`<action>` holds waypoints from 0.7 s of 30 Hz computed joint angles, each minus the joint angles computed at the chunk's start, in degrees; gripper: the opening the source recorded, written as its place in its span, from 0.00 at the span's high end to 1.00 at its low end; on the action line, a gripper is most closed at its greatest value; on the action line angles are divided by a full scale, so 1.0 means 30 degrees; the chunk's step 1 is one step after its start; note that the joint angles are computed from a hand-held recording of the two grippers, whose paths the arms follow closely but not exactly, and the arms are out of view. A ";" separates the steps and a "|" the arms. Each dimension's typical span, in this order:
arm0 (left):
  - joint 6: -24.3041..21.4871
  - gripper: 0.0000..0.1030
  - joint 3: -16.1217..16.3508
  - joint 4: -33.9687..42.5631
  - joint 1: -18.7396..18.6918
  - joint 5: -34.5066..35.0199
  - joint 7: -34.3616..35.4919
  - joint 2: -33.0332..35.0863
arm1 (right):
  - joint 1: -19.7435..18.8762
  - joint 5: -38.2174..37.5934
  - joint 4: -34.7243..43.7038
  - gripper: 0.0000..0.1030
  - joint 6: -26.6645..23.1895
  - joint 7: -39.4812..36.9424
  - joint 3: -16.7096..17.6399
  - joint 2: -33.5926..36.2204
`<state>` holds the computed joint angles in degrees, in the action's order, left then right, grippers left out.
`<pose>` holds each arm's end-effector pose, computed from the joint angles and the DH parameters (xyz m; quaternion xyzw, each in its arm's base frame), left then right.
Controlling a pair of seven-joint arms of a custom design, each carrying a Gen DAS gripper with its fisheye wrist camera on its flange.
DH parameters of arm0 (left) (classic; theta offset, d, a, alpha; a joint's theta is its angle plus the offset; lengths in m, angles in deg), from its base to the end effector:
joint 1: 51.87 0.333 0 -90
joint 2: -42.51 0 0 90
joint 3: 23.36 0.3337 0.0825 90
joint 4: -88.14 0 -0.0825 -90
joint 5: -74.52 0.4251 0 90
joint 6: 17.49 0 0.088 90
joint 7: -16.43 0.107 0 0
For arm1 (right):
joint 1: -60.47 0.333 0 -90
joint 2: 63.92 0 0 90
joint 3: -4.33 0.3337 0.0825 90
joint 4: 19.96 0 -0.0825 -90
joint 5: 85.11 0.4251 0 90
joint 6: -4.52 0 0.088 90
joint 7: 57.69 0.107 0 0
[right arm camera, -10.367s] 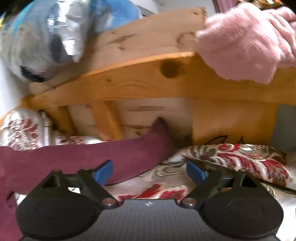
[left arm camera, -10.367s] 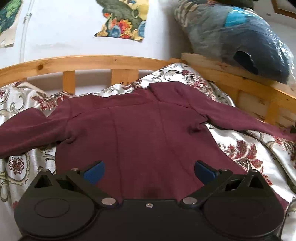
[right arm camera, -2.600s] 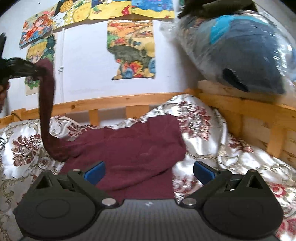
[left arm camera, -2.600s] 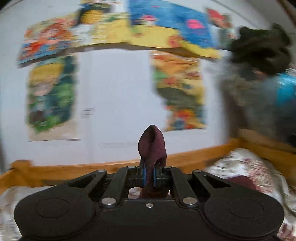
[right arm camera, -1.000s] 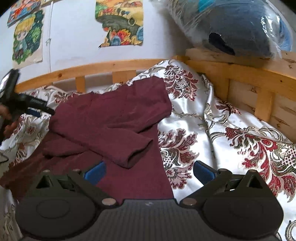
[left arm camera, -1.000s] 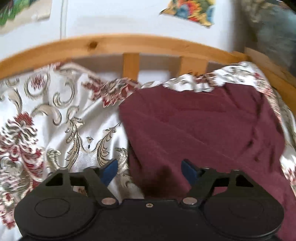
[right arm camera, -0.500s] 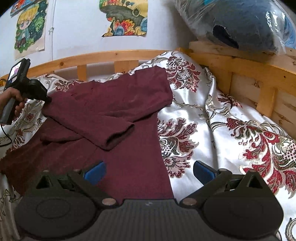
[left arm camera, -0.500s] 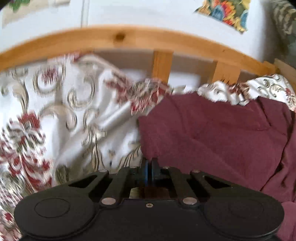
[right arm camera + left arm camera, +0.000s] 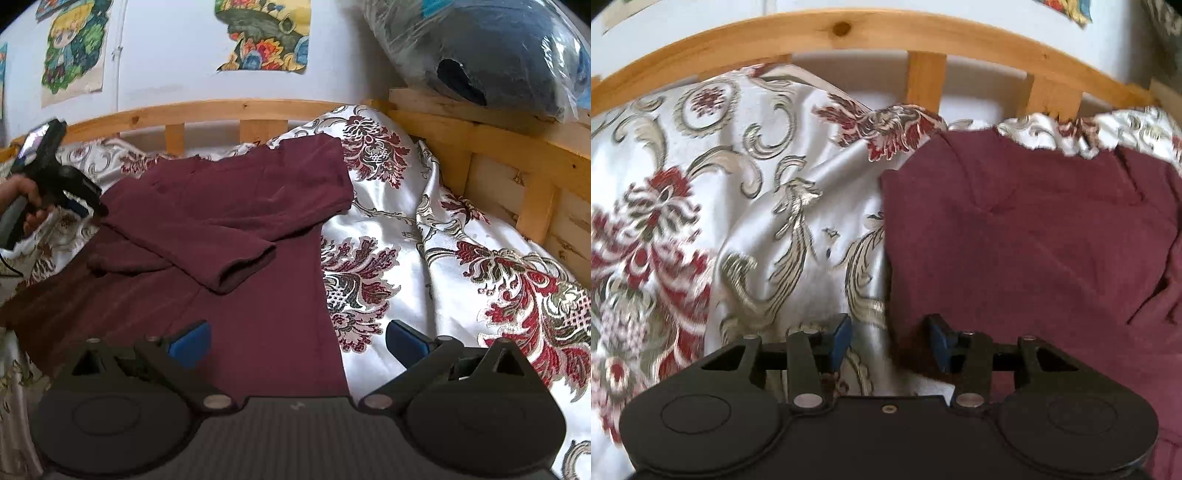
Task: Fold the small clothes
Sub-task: 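Grasp the shirt hem with the left tool while the right tool grasps it too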
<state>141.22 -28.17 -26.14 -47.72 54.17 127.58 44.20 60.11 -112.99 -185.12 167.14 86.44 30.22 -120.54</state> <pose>0.6468 0.0081 0.5309 -0.6217 0.6858 -0.3037 0.2257 0.3084 0.1721 0.4932 -0.5806 0.6433 -0.3883 0.3134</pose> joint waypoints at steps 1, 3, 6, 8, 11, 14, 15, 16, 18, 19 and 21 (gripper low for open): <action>0.0067 0.42 -0.0014 -0.0373 0.0032 -0.0521 0.0317 -0.0413 | 0.0113 -0.0020 0.0104 0.00 -0.0333 -0.0201 -0.0036 0.0064; 0.0418 0.26 0.0076 -0.1281 -0.0085 -0.1489 0.1448 -0.1387 | 0.0276 -0.0158 0.0095 0.00 -0.0560 -0.0432 -0.0102 0.0043; 0.0123 0.20 0.0426 -0.2554 -0.0378 -0.0972 0.1839 -0.3099 | 0.0620 -0.0265 -0.0166 0.00 -0.0407 -0.0768 -0.0394 -0.0137; -0.0819 0.15 0.0804 -0.3343 -0.0671 -0.0728 0.2355 -0.4515 | 0.0953 -0.0286 -0.0369 0.00 -0.0403 -0.1217 -0.0665 -0.0357; -0.1825 0.04 0.2361 -0.4998 -0.2309 -0.3031 0.6277 -0.7083 | 0.1850 -0.0286 -0.0629 0.00 -0.0787 -0.2915 -0.1579 -0.0675; -0.2587 0.01 0.3232 -0.6766 -0.3374 -0.3637 0.9153 -0.9590 | 0.2624 -0.0123 -0.0664 0.00 -0.1788 -0.4701 -0.2213 -0.1098; -0.2823 0.01 0.3469 -0.7282 -0.3672 -0.3637 1.0012 -1.0292 | 0.2862 -0.0012 -0.0653 0.00 -0.2070 -0.5241 -0.2428 -0.1197; -0.3095 0.01 0.3654 -0.7804 -0.3892 -0.3511 1.0805 -1.1013 | 0.3107 0.0113 -0.0628 0.00 -0.2342 -0.5805 -0.2654 -0.1261; -0.3794 0.01 0.3929 -0.8703 -0.4171 -0.3074 1.2071 -1.2225 | 0.3486 0.0333 -0.0462 0.00 -0.3087 -0.6877 -0.2880 -0.1313; -0.4327 0.01 0.4099 -0.9014 -0.4321 -0.2868 1.2675 -1.2704 | 0.3575 0.0417 -0.0402 0.00 -0.3318 -0.7242 -0.2897 -0.1325; -0.6039 0.01 0.4375 -0.9237 -0.4469 -0.2437 1.3559 -1.3247 | 0.3913 0.0584 -0.0391 0.00 -0.3775 -0.8007 -0.2972 -0.1545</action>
